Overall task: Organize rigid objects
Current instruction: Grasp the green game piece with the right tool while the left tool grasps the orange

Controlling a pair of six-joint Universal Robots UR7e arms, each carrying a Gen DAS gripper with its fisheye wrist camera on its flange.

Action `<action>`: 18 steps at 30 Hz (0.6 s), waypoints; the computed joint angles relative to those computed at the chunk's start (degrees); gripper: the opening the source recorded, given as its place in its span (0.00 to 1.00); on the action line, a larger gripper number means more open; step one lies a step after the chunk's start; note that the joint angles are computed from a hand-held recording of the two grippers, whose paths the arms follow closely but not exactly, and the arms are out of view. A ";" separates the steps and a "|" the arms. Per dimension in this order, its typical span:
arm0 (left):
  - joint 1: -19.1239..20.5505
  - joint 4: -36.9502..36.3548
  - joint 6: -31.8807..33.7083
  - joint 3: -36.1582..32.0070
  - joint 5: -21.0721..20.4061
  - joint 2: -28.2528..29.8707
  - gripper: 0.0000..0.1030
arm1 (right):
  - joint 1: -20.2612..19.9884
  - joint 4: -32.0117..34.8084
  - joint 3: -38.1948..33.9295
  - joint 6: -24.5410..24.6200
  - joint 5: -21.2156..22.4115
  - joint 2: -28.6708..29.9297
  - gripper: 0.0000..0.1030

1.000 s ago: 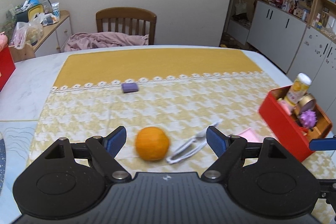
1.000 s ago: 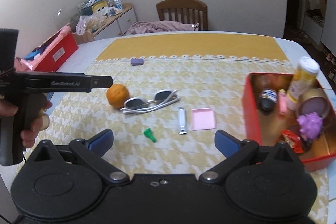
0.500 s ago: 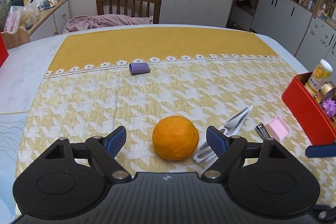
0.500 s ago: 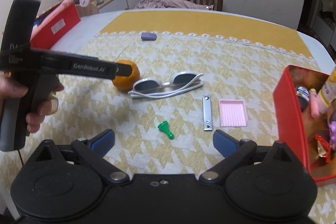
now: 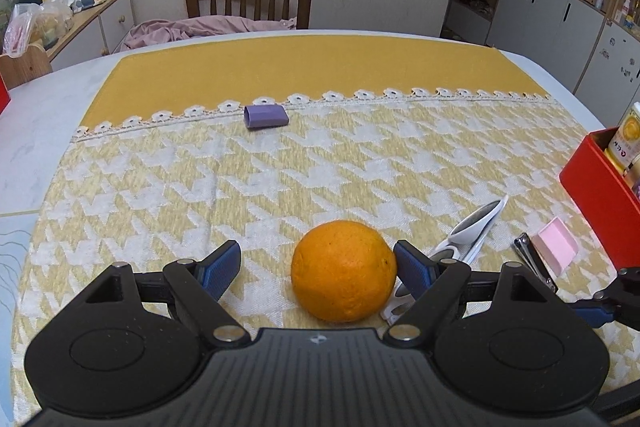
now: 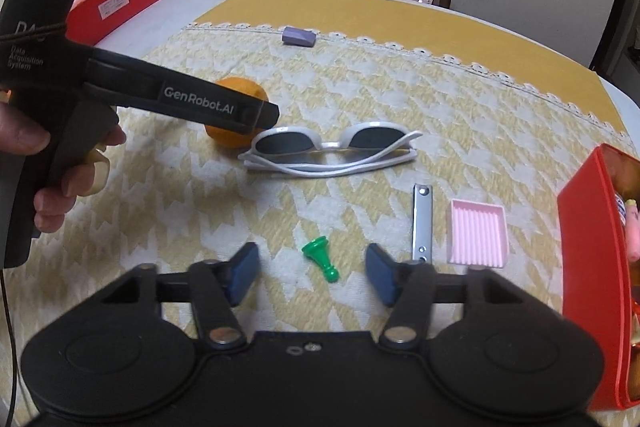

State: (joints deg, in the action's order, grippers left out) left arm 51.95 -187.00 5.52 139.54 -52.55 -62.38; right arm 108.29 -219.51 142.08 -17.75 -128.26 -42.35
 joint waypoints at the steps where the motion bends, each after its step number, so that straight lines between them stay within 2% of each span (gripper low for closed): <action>1: 0.14 0.00 0.00 -0.02 -0.07 0.12 0.81 | -0.16 0.08 -0.09 -0.11 -0.04 0.07 0.45; 6: 0.31 -1.12 0.77 0.20 0.03 0.86 0.80 | -0.39 -0.96 -0.19 -2.07 -0.41 0.76 0.39; 11: -0.12 -2.09 2.09 0.65 -0.08 1.17 0.67 | -0.06 -2.05 -0.41 -4.34 -1.19 1.58 0.32; 14: -0.43 -2.47 2.58 1.00 -0.48 1.04 0.58 | 0.15 -2.69 -0.56 -4.89 -1.35 2.10 0.25; 16: -0.86 -3.14 3.08 1.29 -0.32 1.12 0.53 | 0.21 -2.91 -0.59 -4.61 -1.30 2.23 0.17; 18: -1.62 -3.91 3.71 1.60 0.86 1.46 0.52 | 0.29 -3.09 -0.68 -4.33 -1.45 2.35 0.14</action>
